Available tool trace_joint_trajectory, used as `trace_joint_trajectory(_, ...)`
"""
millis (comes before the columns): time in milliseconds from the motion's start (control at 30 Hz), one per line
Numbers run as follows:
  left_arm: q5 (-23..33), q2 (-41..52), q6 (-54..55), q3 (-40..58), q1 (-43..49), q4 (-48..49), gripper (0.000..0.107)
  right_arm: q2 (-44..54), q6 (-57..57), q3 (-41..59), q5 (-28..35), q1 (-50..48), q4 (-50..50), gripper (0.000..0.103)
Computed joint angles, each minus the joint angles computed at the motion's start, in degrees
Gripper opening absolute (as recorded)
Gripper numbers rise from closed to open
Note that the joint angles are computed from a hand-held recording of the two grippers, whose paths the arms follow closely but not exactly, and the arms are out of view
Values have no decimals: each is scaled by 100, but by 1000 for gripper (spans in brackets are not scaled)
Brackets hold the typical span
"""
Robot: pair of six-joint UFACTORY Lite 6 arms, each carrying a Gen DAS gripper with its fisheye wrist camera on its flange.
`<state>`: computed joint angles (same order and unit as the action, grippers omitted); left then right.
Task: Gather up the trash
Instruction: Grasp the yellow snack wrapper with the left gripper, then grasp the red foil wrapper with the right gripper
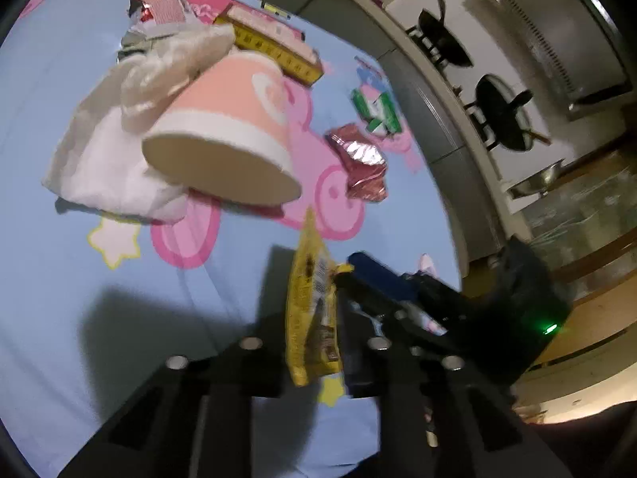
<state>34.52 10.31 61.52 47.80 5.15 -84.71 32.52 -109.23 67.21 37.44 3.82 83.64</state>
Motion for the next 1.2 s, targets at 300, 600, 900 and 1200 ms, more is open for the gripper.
trace_joint_trajectory(300,-474,-34,162,-140,-38,-204,2,586,1412,1034,959,-767,-382,32)
trace_joint_trajectory(600,-501,-21,467,-261,41,-401,2,1897,3260,3313,477,-504,-1162,65)
trace_joint_trajectory(900,-619,-65,422,-267,-43,-396,2,1517,1976,2669,-903,114,-774,31)
trace_joint_trajectory(1200,-745,-98,269,-243,-138,-286,2,960,1689,1600,66,-588,-532,13)
